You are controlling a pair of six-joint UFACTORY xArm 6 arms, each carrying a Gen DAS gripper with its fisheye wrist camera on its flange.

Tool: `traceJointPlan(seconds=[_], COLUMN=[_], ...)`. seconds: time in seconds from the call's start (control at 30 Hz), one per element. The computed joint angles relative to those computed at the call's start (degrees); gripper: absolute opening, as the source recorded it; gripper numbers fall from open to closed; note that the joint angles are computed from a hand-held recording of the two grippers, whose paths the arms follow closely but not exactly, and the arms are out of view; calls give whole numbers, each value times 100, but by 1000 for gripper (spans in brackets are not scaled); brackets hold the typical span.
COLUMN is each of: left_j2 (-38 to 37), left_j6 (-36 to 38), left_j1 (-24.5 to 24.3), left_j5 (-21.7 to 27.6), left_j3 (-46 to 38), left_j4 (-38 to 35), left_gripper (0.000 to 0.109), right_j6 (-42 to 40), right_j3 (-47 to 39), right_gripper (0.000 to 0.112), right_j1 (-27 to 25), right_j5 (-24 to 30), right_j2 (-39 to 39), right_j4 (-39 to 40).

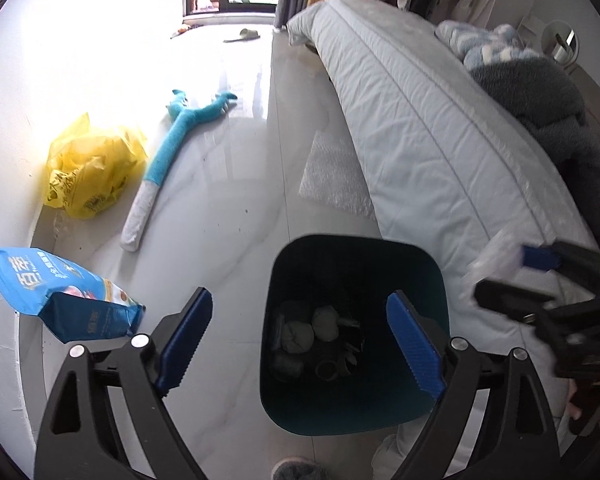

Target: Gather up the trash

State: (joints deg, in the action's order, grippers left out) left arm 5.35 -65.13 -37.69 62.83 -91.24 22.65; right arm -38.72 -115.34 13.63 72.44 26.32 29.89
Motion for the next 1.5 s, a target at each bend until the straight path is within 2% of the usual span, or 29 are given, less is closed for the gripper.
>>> traceJointPlan(seconds=[0.23, 0.57, 0.6, 0.67, 0.73, 0.87, 1.0, 1.17, 1.33, 1.5], left_j2=[-203, -78, -68, -28, 2, 195, 410, 728, 1126, 1626], left_j6=[-309, -507, -532, -575, -622, -593, -574, -650, -610, -542], left_j1=[-166, -502, -538, -599, -689, -957, -1163, -1466, -1825, -2090], left_j5=[-9, 220, 200, 206, 273, 601, 769, 932, 1228, 1531], left_j3=[-85, -770, -831, -972, -1125, -1625, -2036, -2511, -3125, -3847], left_j4=[839, 1877, 1996, 2141, 2291, 2718, 2977, 3112, 3398, 3432], left_gripper=[92, 96, 97, 98, 99, 99, 100, 100, 100, 100], right_j6=[209, 241, 242, 253, 235, 172, 3, -397, -976, -1501], right_j3=[-6, 36, 49, 103, 208, 419, 778, 1297, 1958, 2397], right_gripper=[66, 66, 68, 80, 85, 88, 91, 94, 99, 99], right_j1=[179, 378, 390, 424, 421, 354, 188, -101, -623, -1330], right_j5=[20, 39, 36, -46, -127, -263, -358, -725, -1263, -1544], right_j2=[269, 462, 450, 414, 328, 75, -369, -1070, -1911, -2581], right_j4=[-379, -804, -823, -812, -780, -653, -388, -97, 500, 1137])
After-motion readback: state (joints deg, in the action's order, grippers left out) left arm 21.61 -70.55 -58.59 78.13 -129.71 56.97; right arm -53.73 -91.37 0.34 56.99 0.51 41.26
